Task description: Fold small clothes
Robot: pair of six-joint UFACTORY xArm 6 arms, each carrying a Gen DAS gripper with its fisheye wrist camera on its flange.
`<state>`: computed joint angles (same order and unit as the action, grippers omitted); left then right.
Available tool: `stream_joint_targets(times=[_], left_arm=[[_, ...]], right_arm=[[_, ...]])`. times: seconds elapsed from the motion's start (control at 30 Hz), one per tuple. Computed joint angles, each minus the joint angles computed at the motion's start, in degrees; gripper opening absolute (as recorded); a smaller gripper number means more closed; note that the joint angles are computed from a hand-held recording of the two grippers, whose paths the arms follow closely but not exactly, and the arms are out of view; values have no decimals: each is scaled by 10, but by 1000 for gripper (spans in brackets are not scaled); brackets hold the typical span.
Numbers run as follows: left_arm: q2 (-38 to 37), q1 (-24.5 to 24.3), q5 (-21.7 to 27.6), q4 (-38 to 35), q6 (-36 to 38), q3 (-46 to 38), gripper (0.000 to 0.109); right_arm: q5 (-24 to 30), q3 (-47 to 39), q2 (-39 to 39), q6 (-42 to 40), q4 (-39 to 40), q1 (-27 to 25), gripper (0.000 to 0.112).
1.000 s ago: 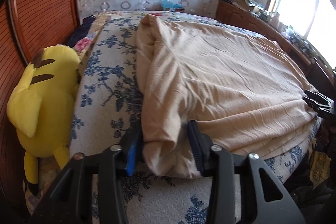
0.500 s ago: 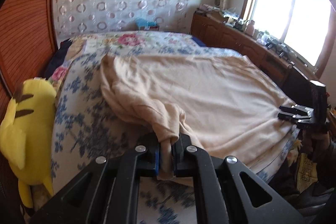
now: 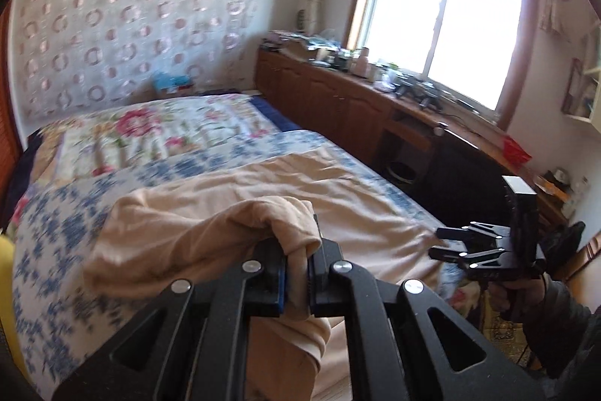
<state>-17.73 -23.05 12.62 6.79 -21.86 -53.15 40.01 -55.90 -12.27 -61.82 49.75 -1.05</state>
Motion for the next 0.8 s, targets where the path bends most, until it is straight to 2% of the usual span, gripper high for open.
stream_joint_targets(times=[0.27, 0.33, 0.43, 0.5, 0.57, 0.63, 0.67, 0.8], left_arm=[[127, -69, 45, -51, 92, -174, 5], [146, -80, 62, -33, 80, -202, 5], [158, -91, 89, -63, 99, -220, 6], [162, -92, 97, -83, 110, -222, 14], [154, -91, 96, -113, 127, -210, 38], [146, -90, 92, -111, 121, -200, 42], [141, -89, 92, -94, 107, -195, 46], [109, -73, 80, -25, 39, -153, 50]], right_arm=[[8, -3, -8, -12, 21, -40, 63], [13, -7, -5, -15, 26, -49, 63], [23, -11, -5, -14, 30, -58, 63], [27, -11, -6, -20, 33, -61, 63], [25, -8, -9, -22, 32, -60, 63], [22, -9, -7, -21, 30, -57, 63], [18, -8, -7, -20, 29, -56, 63], [10, -11, -6, -16, 28, -47, 63]])
